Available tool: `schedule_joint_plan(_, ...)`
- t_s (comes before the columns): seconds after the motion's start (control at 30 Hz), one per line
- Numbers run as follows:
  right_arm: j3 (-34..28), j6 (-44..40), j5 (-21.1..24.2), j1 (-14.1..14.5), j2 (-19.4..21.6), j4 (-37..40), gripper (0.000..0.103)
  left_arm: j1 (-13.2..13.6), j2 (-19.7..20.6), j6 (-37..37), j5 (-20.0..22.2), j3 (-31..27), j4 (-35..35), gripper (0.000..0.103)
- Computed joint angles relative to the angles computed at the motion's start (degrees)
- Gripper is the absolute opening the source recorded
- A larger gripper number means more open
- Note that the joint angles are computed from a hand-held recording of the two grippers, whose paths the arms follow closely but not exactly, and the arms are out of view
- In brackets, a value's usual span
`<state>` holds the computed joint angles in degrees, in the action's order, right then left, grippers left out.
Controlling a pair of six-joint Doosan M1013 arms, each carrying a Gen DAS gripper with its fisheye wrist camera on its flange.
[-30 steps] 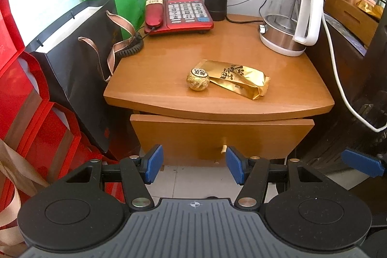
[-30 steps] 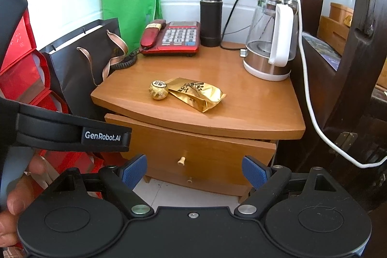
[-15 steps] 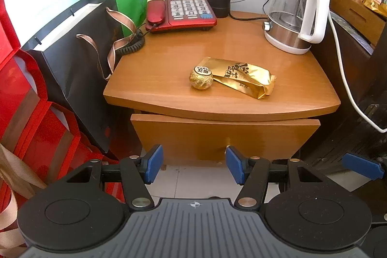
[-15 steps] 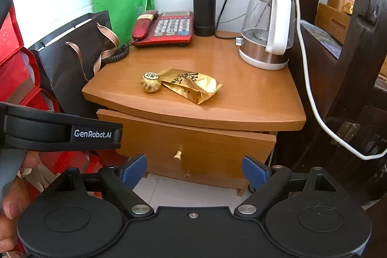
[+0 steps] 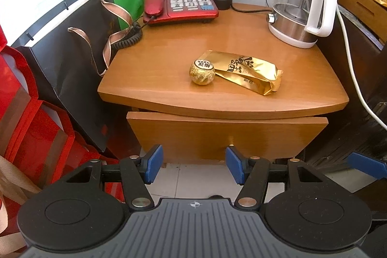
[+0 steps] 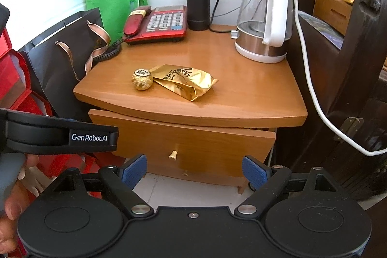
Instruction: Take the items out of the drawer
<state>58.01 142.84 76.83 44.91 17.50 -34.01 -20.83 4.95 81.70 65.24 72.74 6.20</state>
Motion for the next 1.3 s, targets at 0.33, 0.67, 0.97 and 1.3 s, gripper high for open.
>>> schedule_joint_plan(0.33, -0.24, -0.64, -0.11, -0.46, 0.43, 0.65, 0.085, 0.02, 0.59, 0.22, 0.12, 0.03, 0.03, 0.061)
schedule_joint_plan(0.67, -0.27, -0.70, -0.35, -0.69, 0.61, 1.07, 0.085, -0.17, 0.96, 0.13, 0.28, -0.02, 0.46, 0.061)
schedule_joint_plan(0.97, -0.51, -0.83, -0.51, -0.79, 0.85, 1.33, 0.085, -0.16, 1.30, 0.20, 0.55, -0.09, 0.74, 0.061)
schedule_joint_plan(1.3, -0.87, -1.09, -0.83, -0.89, 1.11, 1.44, 0.085, -0.16, 1.60, 0.11, 0.70, -0.32, 0.81, 0.061)
